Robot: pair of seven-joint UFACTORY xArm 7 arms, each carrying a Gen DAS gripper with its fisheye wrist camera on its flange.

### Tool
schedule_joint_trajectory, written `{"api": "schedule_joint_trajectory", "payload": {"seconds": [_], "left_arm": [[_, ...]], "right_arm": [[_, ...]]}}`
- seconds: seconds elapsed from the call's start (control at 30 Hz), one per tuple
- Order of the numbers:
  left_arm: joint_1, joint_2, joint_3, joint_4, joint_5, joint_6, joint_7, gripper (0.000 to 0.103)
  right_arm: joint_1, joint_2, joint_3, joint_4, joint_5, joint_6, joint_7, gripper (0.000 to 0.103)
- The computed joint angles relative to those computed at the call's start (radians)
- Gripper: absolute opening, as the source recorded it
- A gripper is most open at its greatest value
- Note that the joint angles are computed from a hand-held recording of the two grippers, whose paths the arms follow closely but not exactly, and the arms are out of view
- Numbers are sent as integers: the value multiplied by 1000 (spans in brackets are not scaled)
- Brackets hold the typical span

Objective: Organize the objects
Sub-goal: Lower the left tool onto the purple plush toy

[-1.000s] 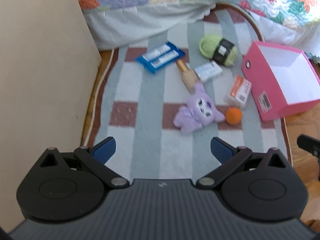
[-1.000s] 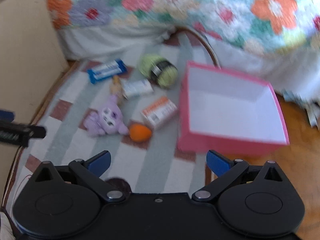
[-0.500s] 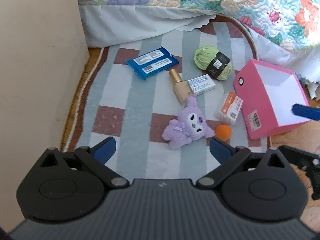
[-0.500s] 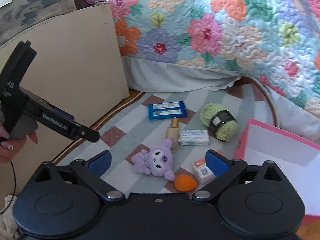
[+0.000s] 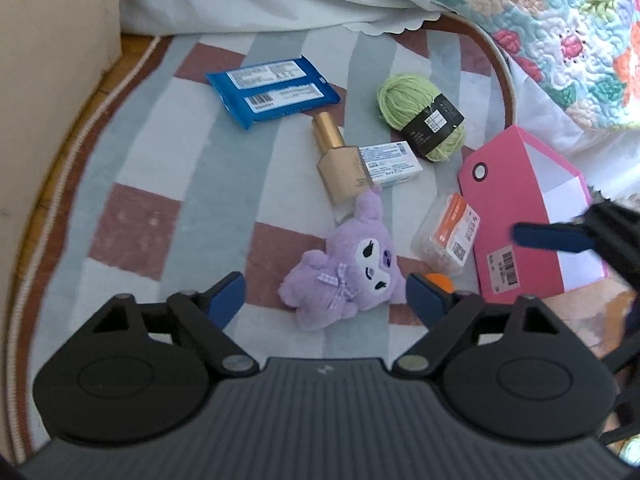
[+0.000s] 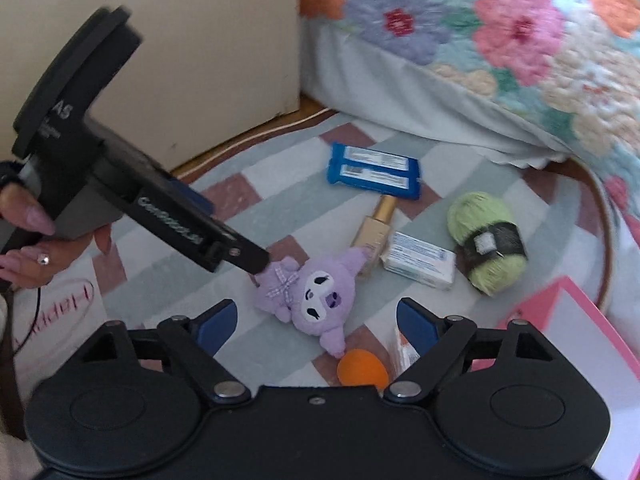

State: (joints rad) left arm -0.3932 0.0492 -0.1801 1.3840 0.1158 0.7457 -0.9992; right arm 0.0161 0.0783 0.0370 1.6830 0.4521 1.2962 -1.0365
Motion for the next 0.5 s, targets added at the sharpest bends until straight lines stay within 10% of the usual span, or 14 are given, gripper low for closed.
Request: {"api": "schedule_joint_trajectory", "payload": {"seconds": [0.5], "left_arm": [[-12,56,15,-102,-24,-231,-15,44]], "right_arm": [[33,19,17,-243,41,-260,6,72]]}}
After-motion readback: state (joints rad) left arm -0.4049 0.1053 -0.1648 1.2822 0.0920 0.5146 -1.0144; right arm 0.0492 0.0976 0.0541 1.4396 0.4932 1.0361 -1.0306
